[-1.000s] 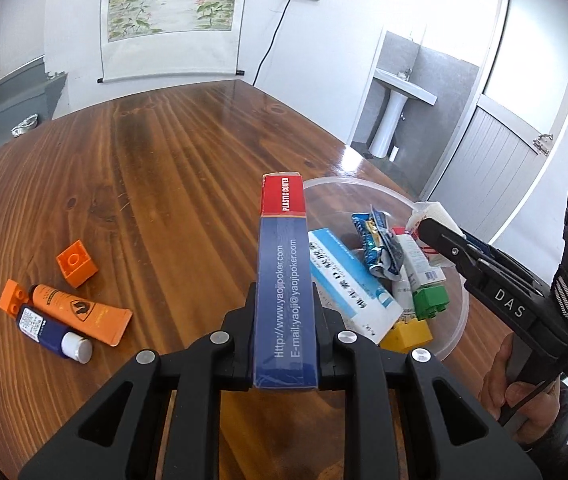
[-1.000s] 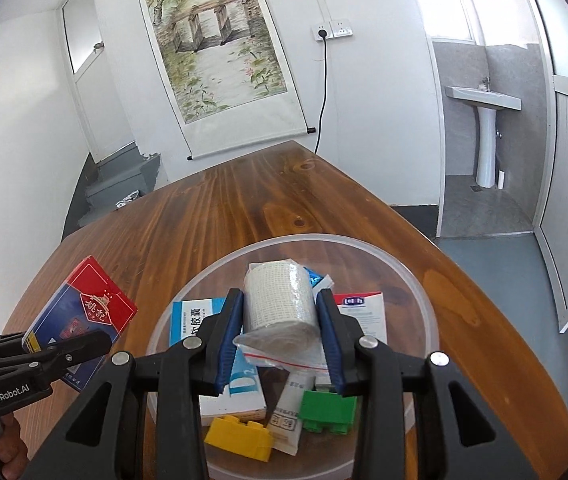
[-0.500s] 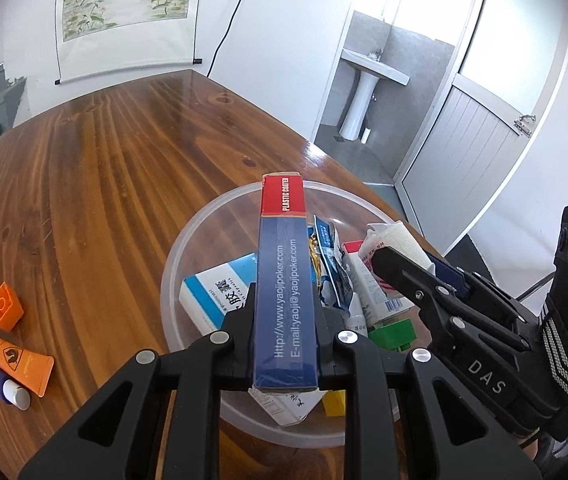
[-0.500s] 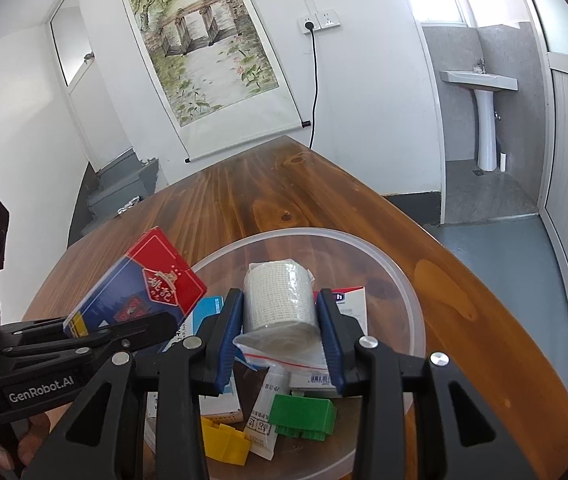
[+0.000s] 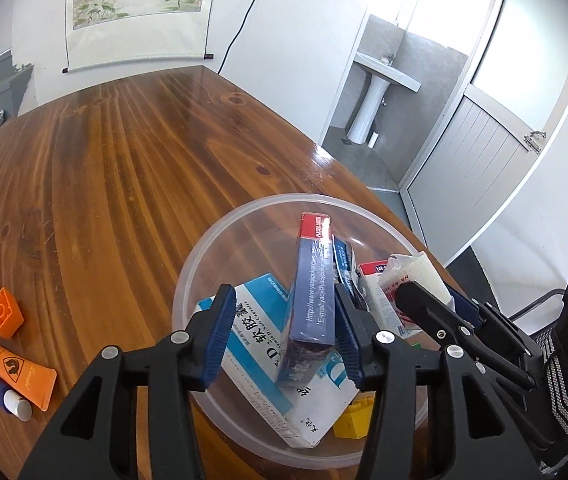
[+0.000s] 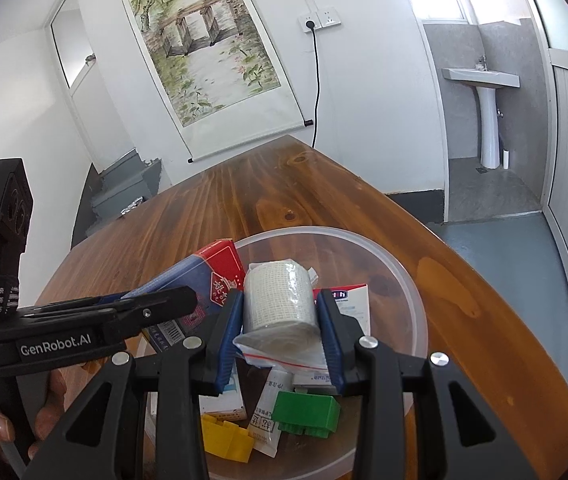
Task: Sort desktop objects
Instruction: 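Carry both items over the bowl and open the left tool to drop the card box, then lower the bandage roll into the bowl and open the right tool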
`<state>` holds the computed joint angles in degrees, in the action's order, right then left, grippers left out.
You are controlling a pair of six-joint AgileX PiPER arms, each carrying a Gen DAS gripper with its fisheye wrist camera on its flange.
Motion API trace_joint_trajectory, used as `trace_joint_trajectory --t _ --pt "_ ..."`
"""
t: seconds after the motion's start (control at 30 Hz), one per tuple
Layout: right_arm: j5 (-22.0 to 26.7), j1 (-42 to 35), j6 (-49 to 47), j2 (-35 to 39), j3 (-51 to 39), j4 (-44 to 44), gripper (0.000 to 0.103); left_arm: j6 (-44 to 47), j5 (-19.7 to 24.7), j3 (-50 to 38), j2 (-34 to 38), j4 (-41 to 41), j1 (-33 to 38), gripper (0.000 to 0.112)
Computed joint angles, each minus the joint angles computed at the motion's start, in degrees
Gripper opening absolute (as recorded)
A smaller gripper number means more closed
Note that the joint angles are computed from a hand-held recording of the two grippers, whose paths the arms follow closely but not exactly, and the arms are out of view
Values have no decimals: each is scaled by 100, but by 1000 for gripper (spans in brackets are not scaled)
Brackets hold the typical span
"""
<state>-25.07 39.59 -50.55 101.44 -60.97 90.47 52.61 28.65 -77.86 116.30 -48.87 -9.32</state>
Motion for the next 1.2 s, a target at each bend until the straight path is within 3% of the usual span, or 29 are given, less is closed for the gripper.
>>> trace_joint_trajectory --t 0.27,0.83,1.2 --pt "-8 3 -40 5 4 51 41 -383 -621 212 -124 466 7 52" --pt "173 146 -762 162 -207 371 44 -1 -746 427 -197 133 156 52" --pt "-86 208 -40 38 -10 -205 44 235 -710 618 -347 -119 352 52"
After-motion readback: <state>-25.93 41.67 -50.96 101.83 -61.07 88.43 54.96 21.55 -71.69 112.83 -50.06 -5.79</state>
